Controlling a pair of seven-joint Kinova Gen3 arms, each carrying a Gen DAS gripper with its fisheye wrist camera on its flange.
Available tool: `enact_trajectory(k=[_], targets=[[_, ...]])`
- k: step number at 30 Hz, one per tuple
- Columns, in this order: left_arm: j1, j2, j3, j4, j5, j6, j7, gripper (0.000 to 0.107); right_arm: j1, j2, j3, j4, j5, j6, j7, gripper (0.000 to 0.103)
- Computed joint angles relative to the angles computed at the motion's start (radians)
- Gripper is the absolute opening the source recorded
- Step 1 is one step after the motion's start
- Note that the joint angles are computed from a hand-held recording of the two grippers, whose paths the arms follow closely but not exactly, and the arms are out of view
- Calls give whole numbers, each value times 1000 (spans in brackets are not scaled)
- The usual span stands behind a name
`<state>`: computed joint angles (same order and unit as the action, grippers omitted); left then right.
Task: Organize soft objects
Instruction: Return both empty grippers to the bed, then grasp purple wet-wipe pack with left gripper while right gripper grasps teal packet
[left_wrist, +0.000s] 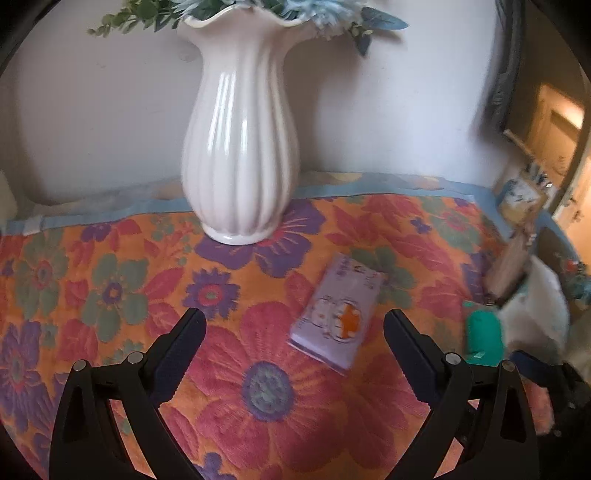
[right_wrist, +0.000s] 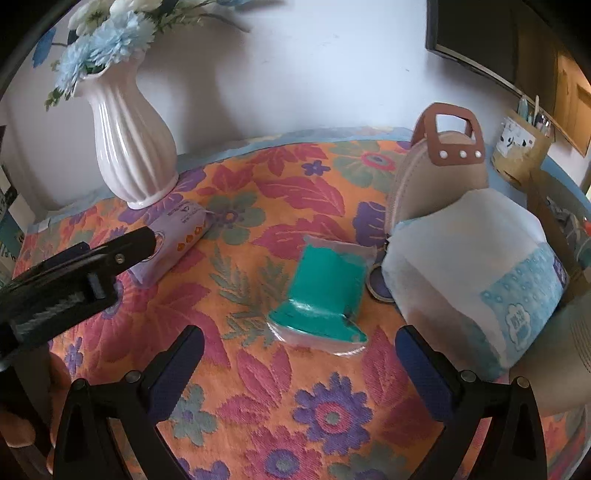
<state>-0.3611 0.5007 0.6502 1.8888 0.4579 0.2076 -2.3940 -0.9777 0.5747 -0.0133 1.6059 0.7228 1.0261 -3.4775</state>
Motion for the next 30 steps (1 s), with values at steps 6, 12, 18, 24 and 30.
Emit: enact_trajectory(k=[6, 12, 18, 24, 30], targets=[[-24, 6, 26, 9, 5, -21, -13, 96, 11, 21, -1, -21, -9, -13, 46, 99], [-33, 7, 45, 18, -22, -33, 3, 96, 10, 25, 12, -20, -9, -30, 36, 83], [46, 18, -16, -33, -75, 41, 15, 74, -22, -23, 41, 81, 65, -129, -105, 44], [189, -8, -142, -35, -98, 48, -4, 40, -14, -50, 19, 127, 120, -183, -163, 35], [48, -41, -16, 55, -53, -15, -62, 38, -34, -22, -25, 62, 93, -133, -39, 35]])
